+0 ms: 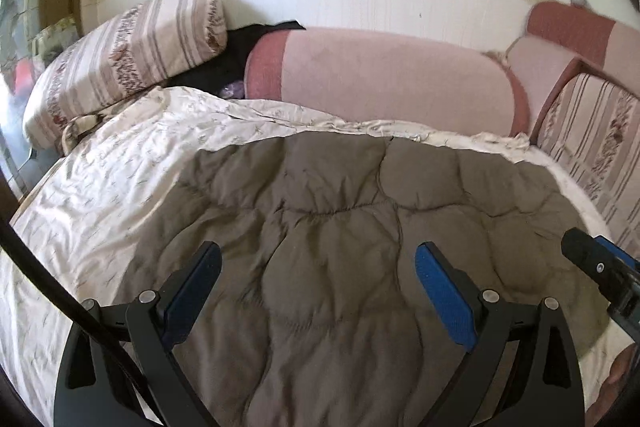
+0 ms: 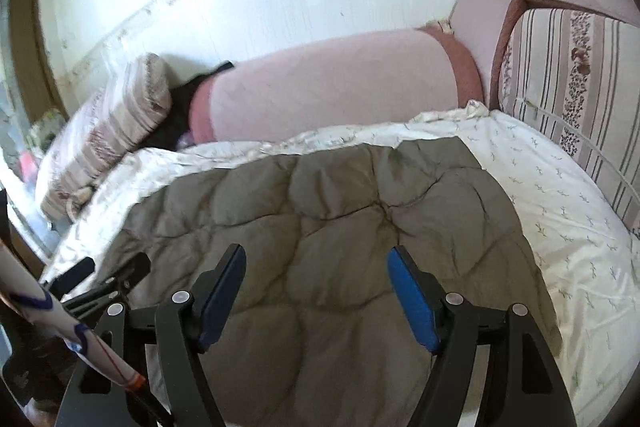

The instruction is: Fold large clothes

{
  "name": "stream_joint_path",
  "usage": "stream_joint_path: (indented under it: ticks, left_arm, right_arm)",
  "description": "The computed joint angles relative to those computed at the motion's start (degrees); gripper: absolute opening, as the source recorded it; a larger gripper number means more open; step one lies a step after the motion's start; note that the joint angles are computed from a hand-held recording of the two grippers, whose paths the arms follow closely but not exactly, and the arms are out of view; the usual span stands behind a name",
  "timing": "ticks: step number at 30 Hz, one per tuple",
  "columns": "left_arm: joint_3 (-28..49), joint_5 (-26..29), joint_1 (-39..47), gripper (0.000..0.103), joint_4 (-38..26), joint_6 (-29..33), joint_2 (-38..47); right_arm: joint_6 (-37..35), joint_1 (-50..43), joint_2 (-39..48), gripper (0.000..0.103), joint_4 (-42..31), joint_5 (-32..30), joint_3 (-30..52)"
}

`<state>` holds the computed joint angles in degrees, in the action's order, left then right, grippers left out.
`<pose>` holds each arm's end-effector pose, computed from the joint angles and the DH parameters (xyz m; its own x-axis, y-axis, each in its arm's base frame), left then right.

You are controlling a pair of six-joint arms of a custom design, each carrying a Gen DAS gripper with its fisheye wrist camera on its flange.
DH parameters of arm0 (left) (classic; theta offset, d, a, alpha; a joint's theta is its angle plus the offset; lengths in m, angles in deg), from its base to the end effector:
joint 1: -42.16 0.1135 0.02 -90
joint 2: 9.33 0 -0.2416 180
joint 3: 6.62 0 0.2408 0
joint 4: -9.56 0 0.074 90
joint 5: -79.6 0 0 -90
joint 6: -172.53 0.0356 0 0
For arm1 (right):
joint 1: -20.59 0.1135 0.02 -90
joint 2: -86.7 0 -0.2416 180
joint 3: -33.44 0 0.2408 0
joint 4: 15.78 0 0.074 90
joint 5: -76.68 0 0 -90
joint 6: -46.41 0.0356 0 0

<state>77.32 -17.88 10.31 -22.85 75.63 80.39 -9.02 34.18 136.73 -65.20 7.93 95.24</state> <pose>0.2949 -0.1777 0.2633 -0.5738 0.2162 -0.7899 0.3700 0.9289 -0.0145 0.1832 0.0310 0.2823 -0.4549 0.4341 -0.7776 0.3862 0.8829 0.2670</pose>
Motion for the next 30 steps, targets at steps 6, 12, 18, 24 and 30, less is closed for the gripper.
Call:
stream_joint_path:
  ticks: [6,12,18,24,30]
  left_arm:
    - [-14.18,-1.05,0.41,0.098,0.64,-0.41,-16.68]
    - [-22.54,-0.85,3.27,0.098,-1.28,0.63,-23.74]
    - [-29.14,0.95,8.58,0.098,-0.81,-0.18,-27.91]
    - [-31.61,-2.41,5.28,0.098,2.47,-0.54,-28.61]
    - [-27.64,-1.02,3.44,0.098,2.22,-0.51,-19.96]
  right_arm:
    - [11.76,21.94,-7.52,0.078,-11.3,17.89,-0.96]
    - [25.4,36.01,-7.75,0.078,-20.77,25.32,-2.62]
    - [35.55,41.0,-11.62,0.078,-27.7,28.24,-4.19]
    - [33.28,39.36,-9.66,0.078,-24.66,25.71,-5.87]
    - [26.7,27.0,-9.82,0.078,-18.81,17.86,-9.21]
